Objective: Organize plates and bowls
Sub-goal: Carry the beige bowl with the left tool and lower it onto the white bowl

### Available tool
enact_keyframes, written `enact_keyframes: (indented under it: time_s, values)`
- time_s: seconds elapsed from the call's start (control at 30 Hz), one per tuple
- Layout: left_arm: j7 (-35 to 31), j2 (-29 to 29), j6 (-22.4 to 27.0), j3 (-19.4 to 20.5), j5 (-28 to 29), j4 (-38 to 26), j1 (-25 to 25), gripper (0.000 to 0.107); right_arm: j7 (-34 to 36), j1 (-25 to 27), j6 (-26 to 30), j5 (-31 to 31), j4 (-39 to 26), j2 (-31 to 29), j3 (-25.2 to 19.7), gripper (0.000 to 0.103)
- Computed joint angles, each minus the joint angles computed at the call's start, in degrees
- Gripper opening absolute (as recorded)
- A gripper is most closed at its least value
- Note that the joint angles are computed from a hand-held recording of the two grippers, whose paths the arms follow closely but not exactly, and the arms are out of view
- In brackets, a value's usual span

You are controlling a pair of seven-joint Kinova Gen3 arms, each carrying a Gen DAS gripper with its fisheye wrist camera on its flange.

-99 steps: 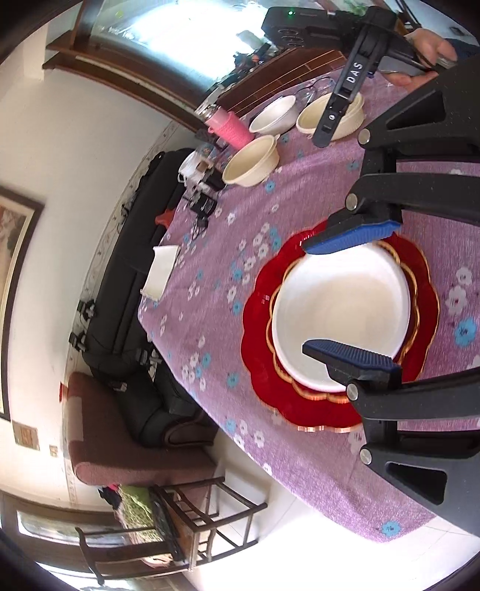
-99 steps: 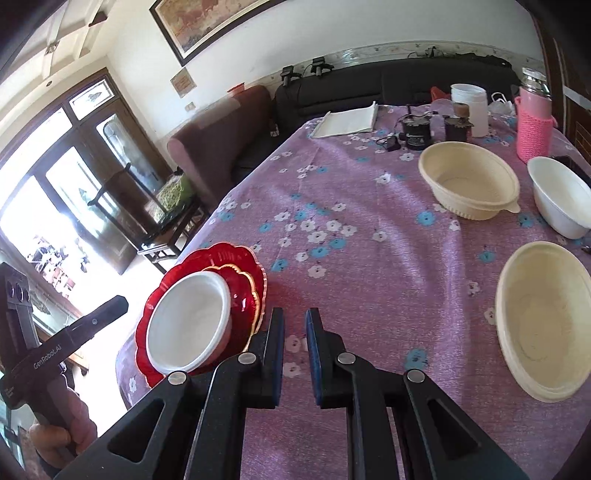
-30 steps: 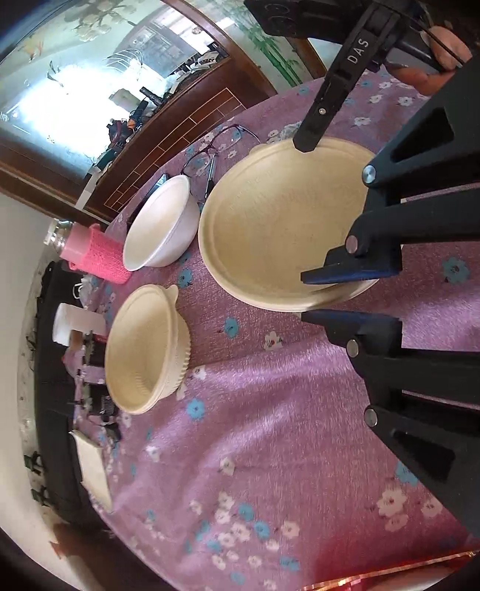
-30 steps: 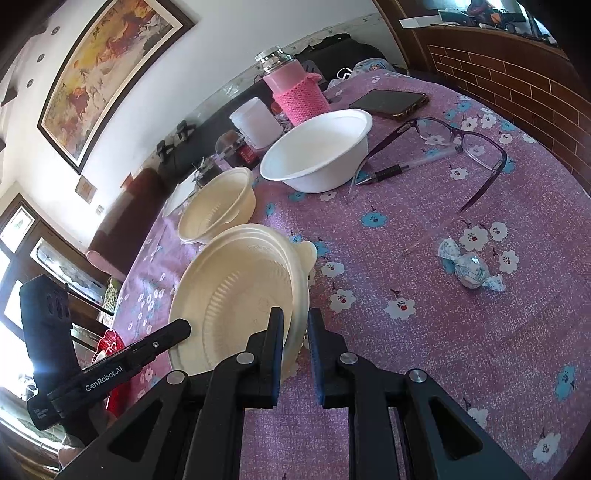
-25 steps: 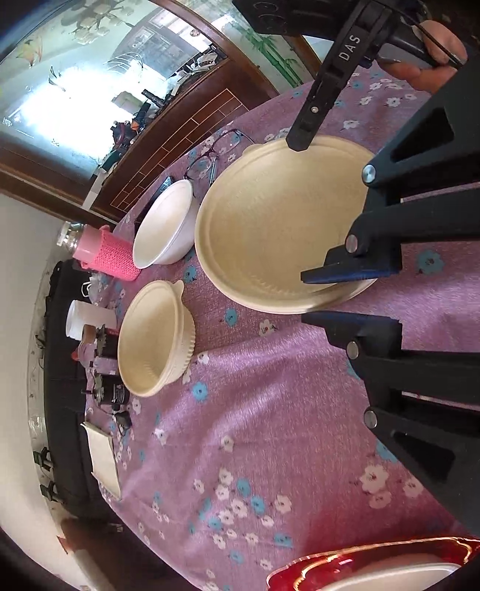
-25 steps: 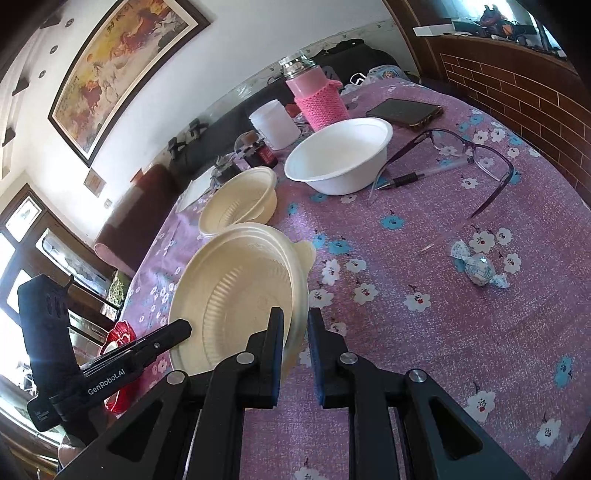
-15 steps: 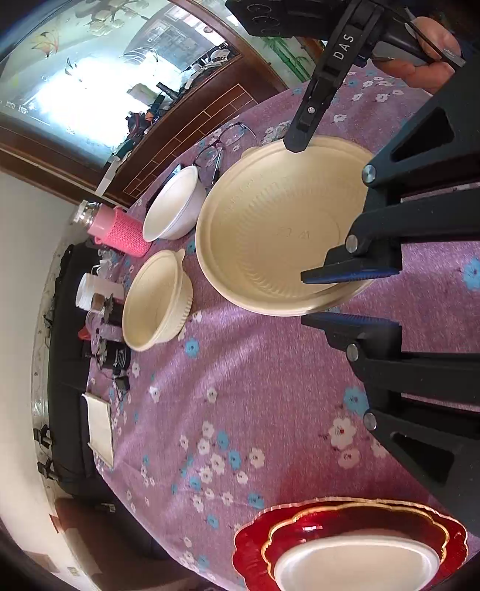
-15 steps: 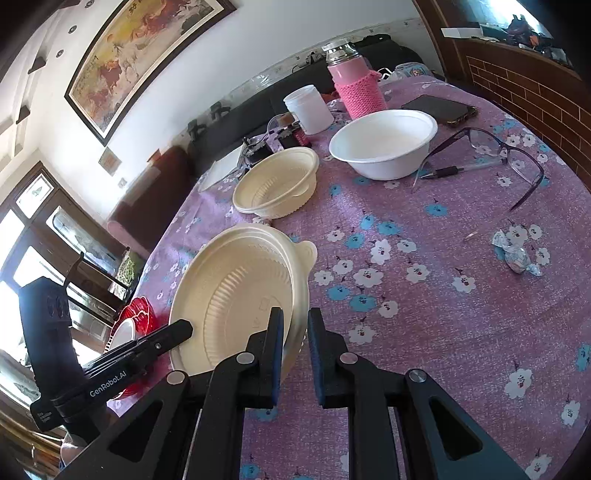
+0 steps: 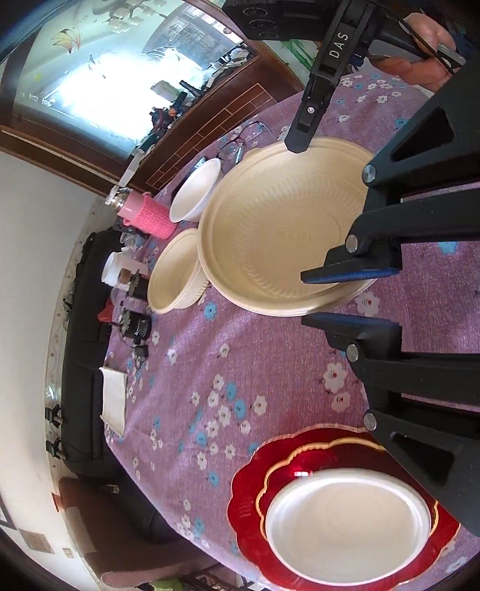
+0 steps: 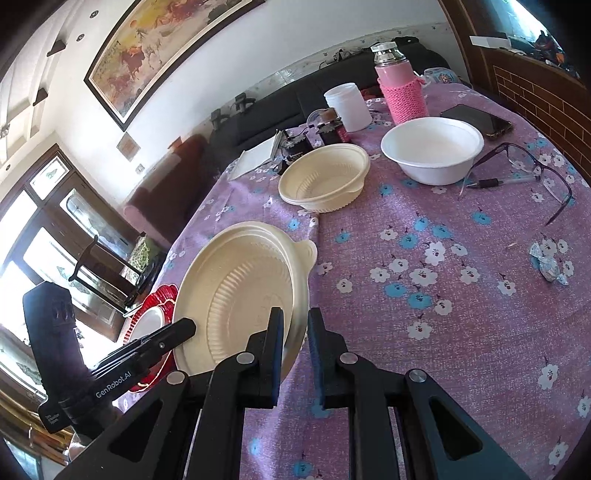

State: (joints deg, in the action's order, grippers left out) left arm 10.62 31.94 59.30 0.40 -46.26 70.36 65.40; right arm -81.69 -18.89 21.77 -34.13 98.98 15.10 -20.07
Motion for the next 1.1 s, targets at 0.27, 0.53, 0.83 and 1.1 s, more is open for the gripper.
enact_keyframes:
  time_s: [0.27,0.53,0.83,1.1]
  values:
    - [8.47,-5.54,5.93,0.42,-6.02,6.62,3.47,0.017,-0.94,-3.33,3.16,0.58,-5.16,1.99,-0.65,0.015]
    - [19.65,-11.16,15.61,4.24,-9.23,14.66,5.32,0.018,-2.94,-9.99,8.54,4.77,-14.65,7.13,-0.78,0.015]
    - [30.16,-15.22,19.71,9.85,-8.75,23.01,2.91,0.018,-9.15,-18.44,14.97,12.09,-25.78,14.57,1.52,0.015]
    - [36.32,-17.24,18.11,14.52,-8.41,28.57,-1.36,0.018,-13.16,-21.44,20.63,14.49,-32.89,19.55,2.37,0.015]
